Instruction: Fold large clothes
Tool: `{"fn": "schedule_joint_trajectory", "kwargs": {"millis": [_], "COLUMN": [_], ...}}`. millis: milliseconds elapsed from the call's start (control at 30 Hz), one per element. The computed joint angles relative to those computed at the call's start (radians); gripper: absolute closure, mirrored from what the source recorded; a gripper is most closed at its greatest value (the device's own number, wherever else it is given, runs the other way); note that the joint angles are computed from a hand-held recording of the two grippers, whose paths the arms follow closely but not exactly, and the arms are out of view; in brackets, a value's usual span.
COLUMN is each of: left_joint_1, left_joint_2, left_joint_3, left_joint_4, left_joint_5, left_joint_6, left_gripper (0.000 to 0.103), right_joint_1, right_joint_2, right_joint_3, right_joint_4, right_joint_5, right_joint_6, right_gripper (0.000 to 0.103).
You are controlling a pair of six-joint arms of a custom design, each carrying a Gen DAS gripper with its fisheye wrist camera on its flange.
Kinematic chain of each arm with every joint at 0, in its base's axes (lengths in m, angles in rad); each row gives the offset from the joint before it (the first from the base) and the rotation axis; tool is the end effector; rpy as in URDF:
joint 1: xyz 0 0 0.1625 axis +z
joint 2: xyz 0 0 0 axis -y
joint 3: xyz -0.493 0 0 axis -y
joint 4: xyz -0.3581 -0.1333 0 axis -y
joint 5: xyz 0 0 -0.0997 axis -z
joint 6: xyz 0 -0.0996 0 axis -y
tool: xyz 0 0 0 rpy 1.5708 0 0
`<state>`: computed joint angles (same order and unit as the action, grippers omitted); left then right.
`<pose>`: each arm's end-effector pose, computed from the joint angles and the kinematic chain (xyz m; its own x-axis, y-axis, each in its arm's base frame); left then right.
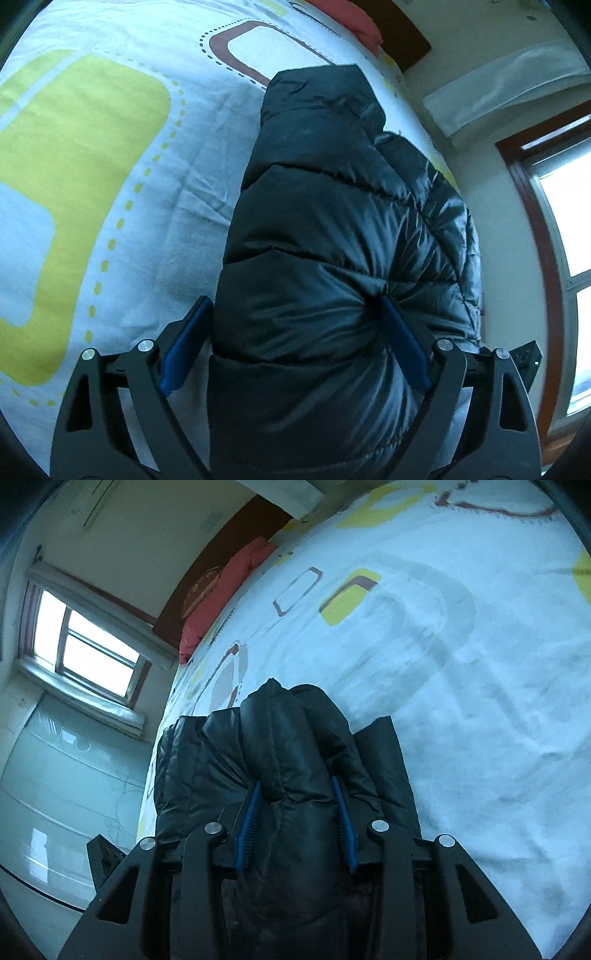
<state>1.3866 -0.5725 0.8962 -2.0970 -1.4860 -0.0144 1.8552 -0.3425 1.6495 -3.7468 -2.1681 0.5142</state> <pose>-0.0203 -0.8827 0.2385 -0.9852 0.1519 -0.0801 0.1652 0.9653 -0.2023 0.2664 -0.6358 0.0053 -0.8850 0.4617 -0.0595 0.2919 0.4509 -0.8435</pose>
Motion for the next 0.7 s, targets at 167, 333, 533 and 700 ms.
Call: {"fn": "schedule_joint_trajectory", "kwargs": {"millis": [167, 333, 533, 700], "left_joint_1": [0.031, 0.055, 0.078, 0.077], "left_joint_2": [-0.022, -0.067, -0.09, -0.087], "left_joint_3": [-0.021, 0.031, 0.089, 0.101], "left_joint_4": [0.043, 0.043, 0.058, 0.053], "left_joint_5": [-0.08, -0.155, -0.217, -0.237], "left_joint_6": [-0.066, -0.058, -0.051, -0.034], "left_gripper": [0.012, 0.007, 0.002, 0.002], "right_joint_1": [0.055, 0.066, 0.014, -0.032], "right_joint_2": [-0.013, -0.033, -0.027, -0.007], "right_joint_3": [0.009, 0.069, 0.112, 0.155], "right_joint_4": [-0.016, 0.023, 0.023, -0.109], "right_joint_5": [-0.086, -0.085, -0.007, 0.114], "right_joint_6": [-0.03, 0.004, 0.06, 0.048], "right_gripper": [0.024, 0.023, 0.015, 0.012]}}
